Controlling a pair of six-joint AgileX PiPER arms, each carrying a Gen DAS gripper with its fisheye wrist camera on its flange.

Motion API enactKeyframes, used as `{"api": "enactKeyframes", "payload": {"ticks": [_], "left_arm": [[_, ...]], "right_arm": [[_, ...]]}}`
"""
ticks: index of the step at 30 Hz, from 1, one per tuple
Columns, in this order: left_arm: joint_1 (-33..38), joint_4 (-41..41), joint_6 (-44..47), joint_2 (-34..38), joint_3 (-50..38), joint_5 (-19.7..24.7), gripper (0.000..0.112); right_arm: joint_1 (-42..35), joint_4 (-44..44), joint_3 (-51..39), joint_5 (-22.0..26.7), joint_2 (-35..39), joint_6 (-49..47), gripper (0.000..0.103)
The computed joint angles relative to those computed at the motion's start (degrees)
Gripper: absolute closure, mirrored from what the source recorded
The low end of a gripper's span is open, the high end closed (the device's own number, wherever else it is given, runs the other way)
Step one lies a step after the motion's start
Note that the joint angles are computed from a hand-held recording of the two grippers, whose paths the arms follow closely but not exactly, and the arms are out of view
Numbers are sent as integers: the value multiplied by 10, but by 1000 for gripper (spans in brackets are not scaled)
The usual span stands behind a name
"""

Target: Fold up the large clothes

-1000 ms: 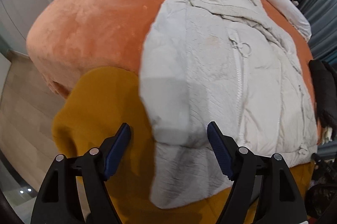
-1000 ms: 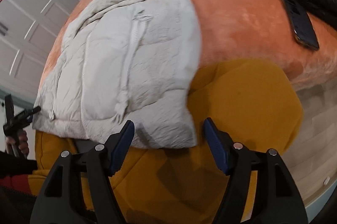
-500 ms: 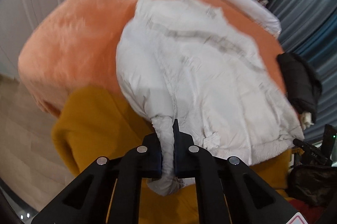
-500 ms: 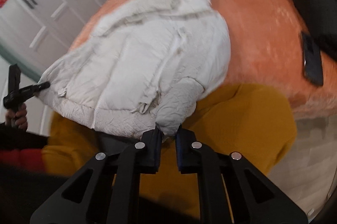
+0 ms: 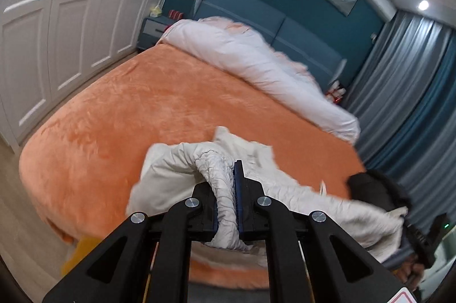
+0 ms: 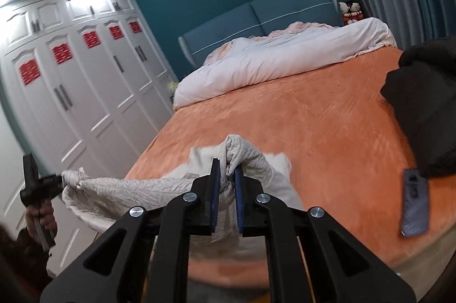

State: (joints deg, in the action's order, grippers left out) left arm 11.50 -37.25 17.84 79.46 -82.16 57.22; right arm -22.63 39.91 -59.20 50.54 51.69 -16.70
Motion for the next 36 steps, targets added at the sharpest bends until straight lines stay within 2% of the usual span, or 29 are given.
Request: {"api": "enactKeyframes", "payload": {"ticks": [3, 5, 7, 10, 14, 16, 18, 21, 26, 29, 31, 32, 34, 35, 36], "left_arm": [[-75, 99, -57, 93, -61, -74, 103], [-114, 178, -100, 157, -104, -117, 102], [-133, 232, -134, 216, -148, -127, 101], [-142, 280, -174, 324, -248, -103, 100], [-144, 304, -200, 463, -391, -40, 95], [-145, 312, -206, 538, -477, 10, 95], [-146, 313, -214, 582, -516, 28, 95], [-138, 292, -208, 634, -563, 41, 94], [-115, 220, -157, 597, -495, 5, 94], [-84, 146, -97, 535, -429, -5, 91], [-68, 129, -72, 491, -395, -13, 87], [-68, 152, -78, 458, -361, -47, 63], [-62, 227, -121, 374, -276, -162, 34], [-58, 252, -136, 345, -246, -212, 33], [-59, 299, -158, 326, -240, -239, 33]], "right_arm": [[90, -58, -20, -130, 101, 47, 95], [117, -84, -56, -178, 172, 78, 95], [140, -116, -98, -222, 251, 121, 95], [160, -165, -157, -261, 356, 187, 95], [182, -269, -209, -284, 462, 302, 94], [192, -335, -233, -286, 515, 370, 94], [197, -391, -236, -290, 542, 425, 94], [189, -406, -241, -287, 582, 448, 94], [164, -310, -182, -326, 582, 363, 92], [152, -231, -169, -339, 578, 275, 90], [151, -223, -159, -348, 565, 263, 88], [153, -239, -151, -356, 556, 279, 84], [160, -319, -135, -369, 531, 355, 84], [165, -371, -130, -371, 521, 407, 84], [171, -428, -125, -371, 504, 462, 84]]}}
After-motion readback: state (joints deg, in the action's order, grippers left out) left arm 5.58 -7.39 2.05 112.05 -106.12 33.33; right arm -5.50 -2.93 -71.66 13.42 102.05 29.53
